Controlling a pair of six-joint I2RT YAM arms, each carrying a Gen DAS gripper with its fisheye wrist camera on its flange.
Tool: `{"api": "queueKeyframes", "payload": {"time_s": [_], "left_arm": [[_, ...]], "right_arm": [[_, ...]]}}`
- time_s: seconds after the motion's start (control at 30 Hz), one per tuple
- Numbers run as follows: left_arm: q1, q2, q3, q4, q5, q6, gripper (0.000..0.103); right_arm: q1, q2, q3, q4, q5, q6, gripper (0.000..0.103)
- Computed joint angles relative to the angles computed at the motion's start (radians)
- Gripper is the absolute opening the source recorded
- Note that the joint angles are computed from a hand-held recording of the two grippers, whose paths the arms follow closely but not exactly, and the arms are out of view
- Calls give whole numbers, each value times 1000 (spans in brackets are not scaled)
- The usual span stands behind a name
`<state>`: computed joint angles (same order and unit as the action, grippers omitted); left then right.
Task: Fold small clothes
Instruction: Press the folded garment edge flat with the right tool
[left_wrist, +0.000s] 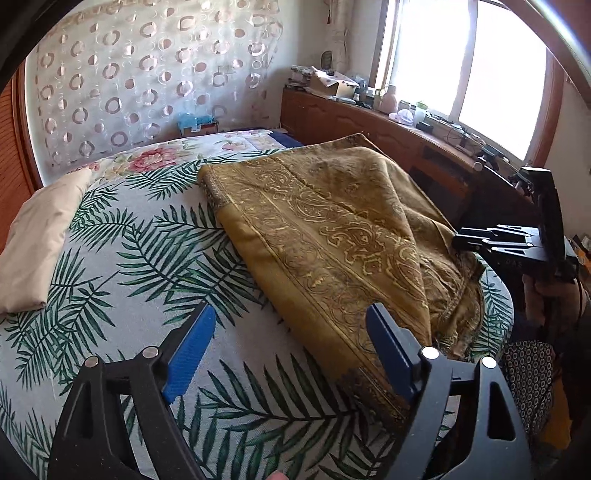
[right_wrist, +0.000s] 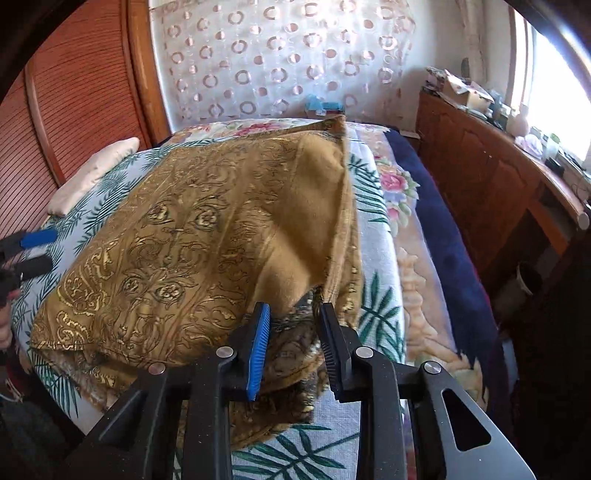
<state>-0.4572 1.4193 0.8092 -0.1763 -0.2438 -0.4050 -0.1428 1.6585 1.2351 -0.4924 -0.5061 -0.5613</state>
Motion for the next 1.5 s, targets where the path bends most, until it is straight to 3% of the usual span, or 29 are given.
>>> {"api": "queueKeyframes", "payload": {"time_s": [0.23, 0.27, 0.3, 0.5, 0.83, 0.93, 1.0, 1.03, 1.5], "left_arm": [[-6, 8, -8, 18, 10, -6, 84], [-7, 11, -6, 17, 9, -6, 84], [-7, 12, -6, 18, 7, -6, 84], [-13, 3, -8, 18, -4, -6, 84], [-15, 30, -7, 25, 9, -13, 84], [-16, 43, -1, 23, 9, -11, 84], [-17, 51, 3, 24, 11, -14, 84], [-17, 56, 3, 25, 13, -15, 84], [-19, 92, -4, 32, 53, -28, 84]], "right_arm": [[13, 7, -16, -7, -1, -9, 28], [6, 6, -21, -6, -15, -20, 17], [6, 6, -21, -8, -24, -30, 12], [-56, -25, -18, -83, -80, -138, 4], [-122, -72, -27, -100, -96, -168, 5], [-96, -88, -55, -60, -67, -133, 25], [-90, -89, -65, -37, -74, -111, 47], [-87, -85, -67, -28, -73, -101, 50], [-37, 15, -52, 18, -3, -60, 53]]}}
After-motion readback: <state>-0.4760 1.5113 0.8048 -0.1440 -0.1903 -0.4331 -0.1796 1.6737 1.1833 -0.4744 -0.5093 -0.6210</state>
